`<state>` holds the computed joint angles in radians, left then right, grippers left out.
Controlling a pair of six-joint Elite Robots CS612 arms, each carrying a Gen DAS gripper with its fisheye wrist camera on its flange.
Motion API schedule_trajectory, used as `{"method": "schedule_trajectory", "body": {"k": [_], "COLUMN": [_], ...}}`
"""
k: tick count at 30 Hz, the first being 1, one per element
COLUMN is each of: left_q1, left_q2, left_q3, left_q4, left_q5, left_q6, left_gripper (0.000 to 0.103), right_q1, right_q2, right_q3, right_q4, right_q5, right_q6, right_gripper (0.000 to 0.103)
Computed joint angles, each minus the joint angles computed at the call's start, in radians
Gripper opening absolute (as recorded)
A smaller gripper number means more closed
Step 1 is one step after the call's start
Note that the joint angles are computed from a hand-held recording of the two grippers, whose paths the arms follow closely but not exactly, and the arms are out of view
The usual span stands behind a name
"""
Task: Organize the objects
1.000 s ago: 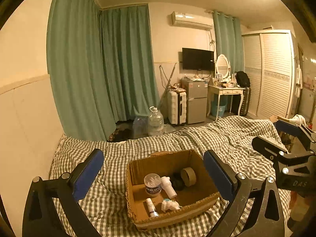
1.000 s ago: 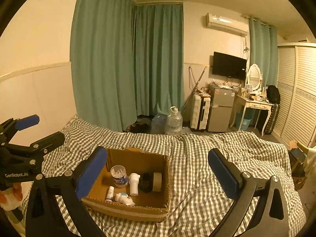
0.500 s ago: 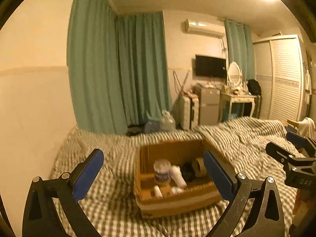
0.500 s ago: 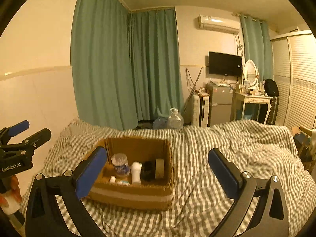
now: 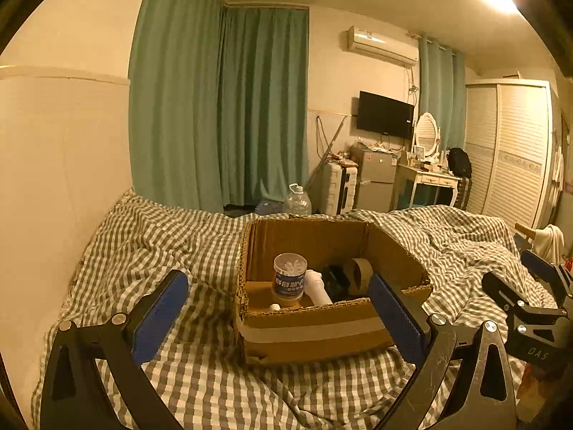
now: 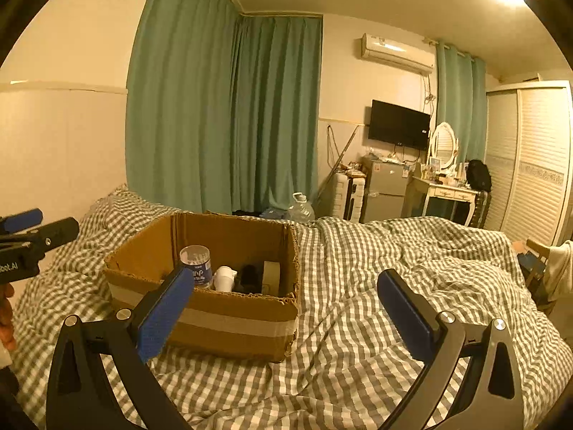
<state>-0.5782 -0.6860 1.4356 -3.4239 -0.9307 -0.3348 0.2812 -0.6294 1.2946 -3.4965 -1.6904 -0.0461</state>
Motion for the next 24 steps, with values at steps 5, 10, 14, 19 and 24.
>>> {"method": "schedule_trajectory", "body": {"k": [5,10,14,19,24], "left_q1": [-0.008,-0.011,-0.010,-0.006,-0.005], "left_q2": [0.006,0.009,0.009,0.009,0.008], "left_q3": [-0.008,-0.017,-0.017,-0.016,-0.014], "left_q4": [0.018,0.044,0.061,0.081,0.077], "left_q5": [0.019,0.021,0.017,0.008,0.000], "left_q6": [0.033,0.063,0.057,0.032,0.028], "left_gripper": [0.103,0.103,0.103,0.103,0.103], "right_q1": [0.001,0.007,0.008,0.009,0.007], "right_q2": [0.005,0.003,0.002,-0.001,-0.004], "right_q3": [0.001,0.005,0.005,0.007,0.011], "right_q4": [0.012,0.020,0.021,0.028,0.038], "right_q5": [0.007,-0.014,-0.022,-0.024,-0.016], "right_q6": [0.006,-0.005,-0.004,0.000,0.024], "right_gripper": [0.103,0.103,0.103,0.103,0.103]}}
